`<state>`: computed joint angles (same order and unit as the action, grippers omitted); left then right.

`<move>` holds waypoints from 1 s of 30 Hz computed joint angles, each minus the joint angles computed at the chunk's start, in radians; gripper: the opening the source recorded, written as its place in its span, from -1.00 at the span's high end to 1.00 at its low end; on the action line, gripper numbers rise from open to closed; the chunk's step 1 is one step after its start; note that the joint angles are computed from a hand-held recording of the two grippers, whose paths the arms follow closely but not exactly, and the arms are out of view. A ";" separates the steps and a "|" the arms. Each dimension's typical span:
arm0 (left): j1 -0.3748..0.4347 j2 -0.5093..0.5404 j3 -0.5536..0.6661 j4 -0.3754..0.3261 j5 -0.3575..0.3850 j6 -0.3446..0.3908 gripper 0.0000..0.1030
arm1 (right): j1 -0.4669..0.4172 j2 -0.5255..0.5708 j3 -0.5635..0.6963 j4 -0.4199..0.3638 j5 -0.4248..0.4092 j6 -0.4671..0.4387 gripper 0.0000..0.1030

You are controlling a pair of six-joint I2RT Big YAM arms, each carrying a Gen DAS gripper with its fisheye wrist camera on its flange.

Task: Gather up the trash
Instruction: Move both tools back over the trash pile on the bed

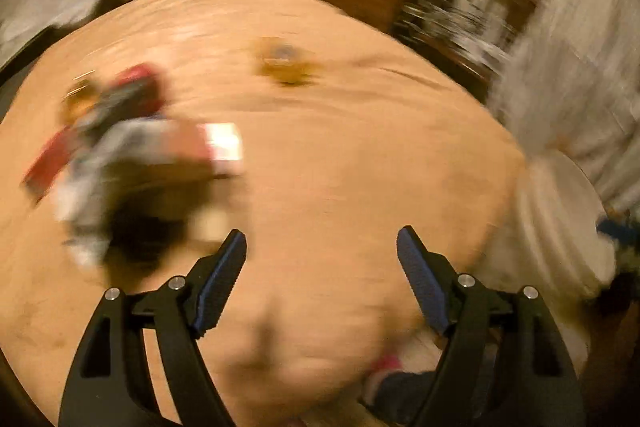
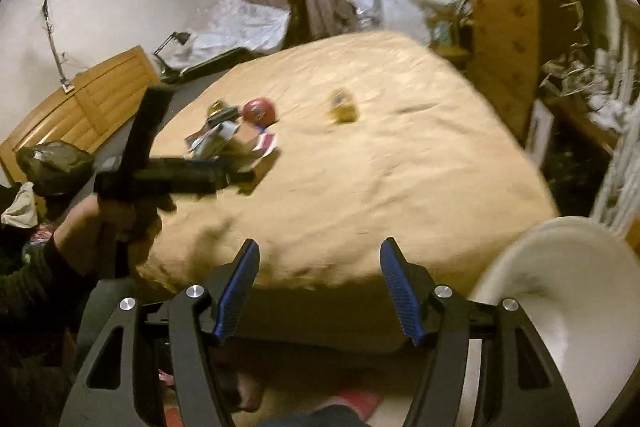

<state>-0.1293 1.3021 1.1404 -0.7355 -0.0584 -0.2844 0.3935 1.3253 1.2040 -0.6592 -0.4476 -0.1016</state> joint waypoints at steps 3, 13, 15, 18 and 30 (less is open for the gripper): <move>0.110 -0.026 -0.019 0.002 0.005 0.000 -0.45 | 0.064 0.037 0.020 0.015 0.019 0.014 -0.25; 0.225 -0.079 -0.096 0.115 -0.008 0.125 -0.70 | 0.169 0.203 0.129 0.026 0.035 0.041 -0.25; 0.245 -0.064 -0.089 0.143 -0.015 0.162 -0.74 | 0.181 0.221 0.137 0.029 0.034 0.047 -0.25; 0.274 -0.035 -0.071 0.161 0.037 0.194 -0.74 | 0.185 0.232 0.139 0.031 0.031 0.056 -0.25; 0.253 -0.155 -0.212 0.191 0.063 0.202 0.15 | 0.238 0.302 0.199 0.035 0.041 0.083 -0.24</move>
<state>0.1239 1.1476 0.9286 -0.5450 0.0042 -0.0824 0.6317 1.6271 1.4026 -0.6239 -0.4066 -0.0191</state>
